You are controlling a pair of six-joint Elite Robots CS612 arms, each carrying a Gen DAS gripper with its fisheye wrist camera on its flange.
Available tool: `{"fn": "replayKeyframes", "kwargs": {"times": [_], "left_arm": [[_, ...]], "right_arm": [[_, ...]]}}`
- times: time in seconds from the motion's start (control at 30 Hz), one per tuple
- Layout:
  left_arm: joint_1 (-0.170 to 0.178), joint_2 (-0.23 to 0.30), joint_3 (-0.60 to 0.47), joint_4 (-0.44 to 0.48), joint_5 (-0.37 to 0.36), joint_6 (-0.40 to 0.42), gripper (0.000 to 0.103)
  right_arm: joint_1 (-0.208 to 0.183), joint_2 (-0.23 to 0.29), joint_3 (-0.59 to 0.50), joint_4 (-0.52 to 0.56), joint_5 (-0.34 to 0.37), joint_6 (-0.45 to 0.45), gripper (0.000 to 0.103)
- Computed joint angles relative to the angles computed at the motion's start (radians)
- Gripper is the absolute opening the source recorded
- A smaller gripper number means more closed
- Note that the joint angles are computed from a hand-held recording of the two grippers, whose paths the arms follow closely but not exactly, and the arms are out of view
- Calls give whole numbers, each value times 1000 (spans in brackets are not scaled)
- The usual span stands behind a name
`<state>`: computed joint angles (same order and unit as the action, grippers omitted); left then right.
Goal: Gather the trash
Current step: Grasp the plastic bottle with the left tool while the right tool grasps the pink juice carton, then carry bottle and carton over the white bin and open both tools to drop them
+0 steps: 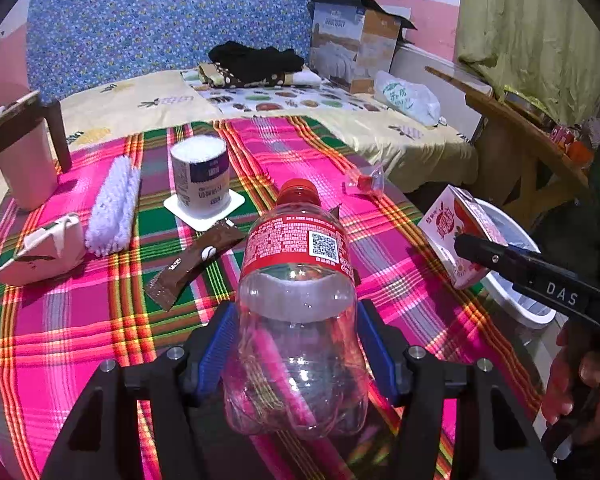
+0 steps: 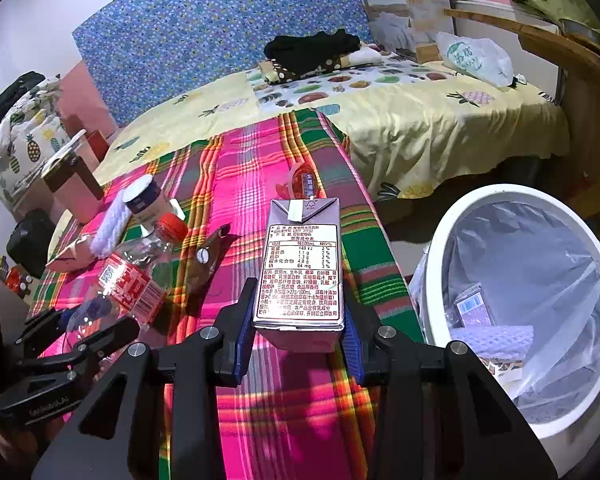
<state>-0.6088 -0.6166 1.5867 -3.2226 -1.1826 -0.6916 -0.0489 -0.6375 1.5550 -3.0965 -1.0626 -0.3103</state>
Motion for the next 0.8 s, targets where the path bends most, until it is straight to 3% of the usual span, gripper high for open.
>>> {"fn": "replayKeyframes", "kwargs": {"times": [0.3,0.8], "left_arm": [[-25,-24,10,-45,31,39,61],[-47,4,-88,-38,-25,142,61]], "right_arm": [[-12,-16,31,-60,24,9,39],[-50,-24,57,-144,-2,72,39]]}}
